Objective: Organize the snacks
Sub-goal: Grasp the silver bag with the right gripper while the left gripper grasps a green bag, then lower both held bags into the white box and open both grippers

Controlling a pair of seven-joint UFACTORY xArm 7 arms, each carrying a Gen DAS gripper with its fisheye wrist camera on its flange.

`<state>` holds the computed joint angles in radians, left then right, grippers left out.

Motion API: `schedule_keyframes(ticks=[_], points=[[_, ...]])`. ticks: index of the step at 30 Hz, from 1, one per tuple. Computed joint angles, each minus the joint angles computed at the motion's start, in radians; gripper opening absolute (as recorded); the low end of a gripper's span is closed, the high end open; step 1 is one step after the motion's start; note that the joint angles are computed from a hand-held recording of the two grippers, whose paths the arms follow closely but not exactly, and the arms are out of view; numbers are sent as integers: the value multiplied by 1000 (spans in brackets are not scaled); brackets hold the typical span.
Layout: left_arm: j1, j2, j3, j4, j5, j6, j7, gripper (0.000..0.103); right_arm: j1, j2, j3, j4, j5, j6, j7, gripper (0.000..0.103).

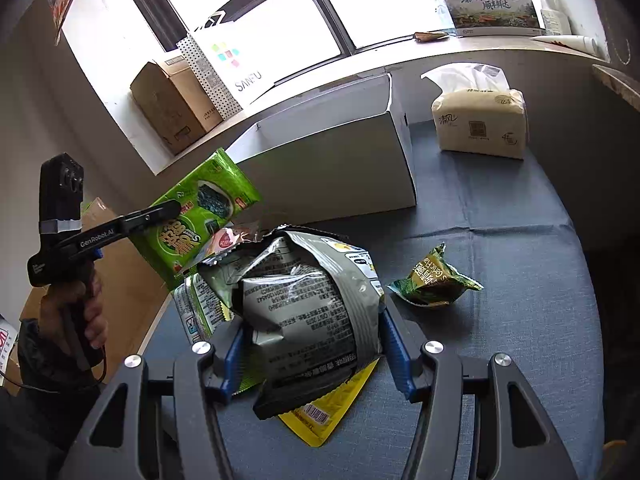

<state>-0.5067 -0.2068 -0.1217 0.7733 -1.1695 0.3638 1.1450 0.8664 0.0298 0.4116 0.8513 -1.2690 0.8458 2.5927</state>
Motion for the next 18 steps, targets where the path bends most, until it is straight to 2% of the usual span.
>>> schedule_keyframes(ticks=[6, 13, 14, 18], points=[[-13, -55, 16, 12, -61, -4, 57, 14, -1, -5, -3, 21, -5, 23, -40, 62], [-8, 41, -4, 156, -80, -66, 50, 14, -65, -50, -28, 88, 10, 47, -260, 62], [-5, 65, -12, 183, -74, -85, 44, 14, -82, -53, -35, 100, 7, 41, -299, 62], [28, 203, -47, 328, 47, -115, -87, 14, -162, -48, -78, 152, 24, 2, -436, 62]])
